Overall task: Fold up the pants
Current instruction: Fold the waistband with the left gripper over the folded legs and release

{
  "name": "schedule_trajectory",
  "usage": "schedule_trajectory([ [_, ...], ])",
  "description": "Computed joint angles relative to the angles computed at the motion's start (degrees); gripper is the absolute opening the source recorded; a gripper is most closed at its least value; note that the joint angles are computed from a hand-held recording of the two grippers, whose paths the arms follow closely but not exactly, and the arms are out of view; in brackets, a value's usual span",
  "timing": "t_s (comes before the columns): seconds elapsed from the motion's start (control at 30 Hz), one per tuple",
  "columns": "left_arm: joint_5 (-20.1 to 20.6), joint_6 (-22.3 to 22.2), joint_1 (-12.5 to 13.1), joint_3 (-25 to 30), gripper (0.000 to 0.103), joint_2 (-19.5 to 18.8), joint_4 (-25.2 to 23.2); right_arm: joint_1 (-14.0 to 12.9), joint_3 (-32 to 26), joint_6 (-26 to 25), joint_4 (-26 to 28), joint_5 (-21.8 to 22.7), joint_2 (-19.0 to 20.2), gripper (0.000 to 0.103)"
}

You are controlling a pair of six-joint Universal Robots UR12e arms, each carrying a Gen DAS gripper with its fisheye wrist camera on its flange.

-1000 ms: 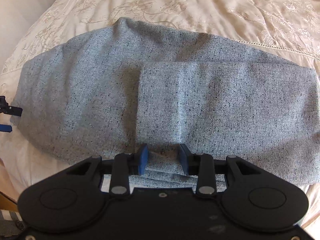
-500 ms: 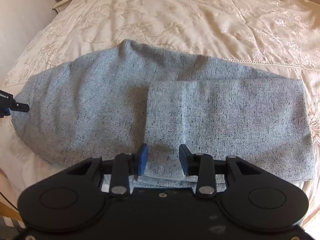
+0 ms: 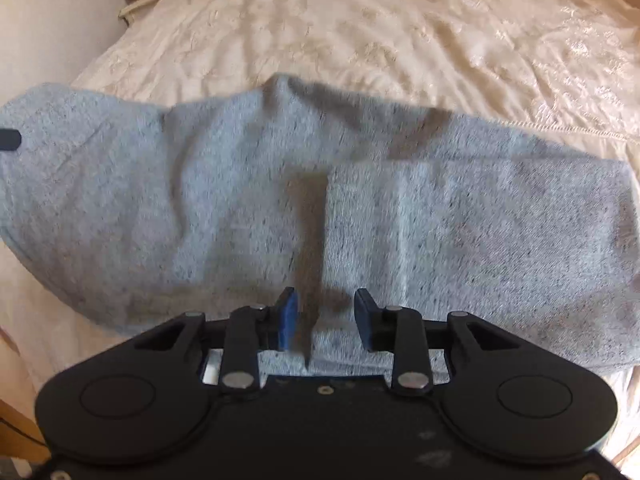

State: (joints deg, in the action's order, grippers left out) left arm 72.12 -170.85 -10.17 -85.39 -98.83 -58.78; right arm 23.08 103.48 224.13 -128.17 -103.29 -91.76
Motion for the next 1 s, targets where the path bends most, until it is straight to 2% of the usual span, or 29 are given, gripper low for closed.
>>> schedule_trajectory([
  [0.07,0.2,-0.9,-0.6,0.1,0.020,0.4,0.8,-0.6,0.7,-1.7,-4.1,-2.2,-0.2,0.033],
  [0.1,0.9,-1.1,-1.1,0.1,0.020,0.5,1.3,-1.5,0.8,-2.7,-5.1,-1.5,0.1,0.031],
  [0.13,1.6,-1.1,-1.5,-0.1,0.020,0.8,1.9,-2.7,0.9,-3.3,-5.5,0.2,0.5,0.019],
  [0.17,2.4,-1.2,-2.0,-0.3,0.020,1.0,2.3,-3.9,1.0,-3.4,-5.2,2.3,1.0,0.003],
  [0.27,5.0,-2.4,-3.5,-0.2,0.020,1.3,2.8,-6.7,1.8,-4.2,-5.4,8.0,1.9,0.003],
  [0.37,7.5,-3.4,-4.5,-0.1,0.020,1.2,3.4,-7.4,3.2,-7.8,-9.4,12.4,0.8,0.003],
  [0.47,8.7,-3.9,-4.6,0.2,0.020,0.8,3.0,-6.5,4.2,-14.1,-12.7,18.5,0.3,0.004],
  [0.57,8.6,-4.8,-3.9,0.6,0.020,0.3,1.9,-4.8,3.7,-20.5,-8.6,25.8,0.6,0.003],
  [0.63,7.8,-5.2,-3.2,1.0,0.020,0.0,1.0,-3.3,3.1,-24.8,-5.2,28.0,0.7,0.004],
  [0.67,7.5,-4.9,-2.9,1.1,0.020,-0.1,0.8,-2.1,2.7,-26.8,-3.3,27.9,0.7,0.004],
  [0.73,6.4,-4.0,-2.5,1.2,0.020,-0.1,0.3,-0.7,2.7,-26.2,-4.4,25.2,0.2,0.004],
  [0.83,4.9,-2.4,-2.1,1.2,0.020,0.1,0.1,0.0,3.4,-19.1,-10.1,20.6,-0.9,0.007],
  [0.9,3.9,-1.4,-2.1,1.1,0.020,0.4,0.5,0.5,2.8,-14.6,-12.3,12.9,-0.8,0.007],
  [0.97,2.7,-0.2,-2.1,0.8,0.019,1.0,1.7,0.6,2.1,-9.7,-11.2,6.0,-0.4,0.007],
  [1.0,2.1,0.4,-2.2,0.7,0.015,1.3,2.4,0.0,1.9,-6.7,-10.1,3.3,-0.2,0.007],
])
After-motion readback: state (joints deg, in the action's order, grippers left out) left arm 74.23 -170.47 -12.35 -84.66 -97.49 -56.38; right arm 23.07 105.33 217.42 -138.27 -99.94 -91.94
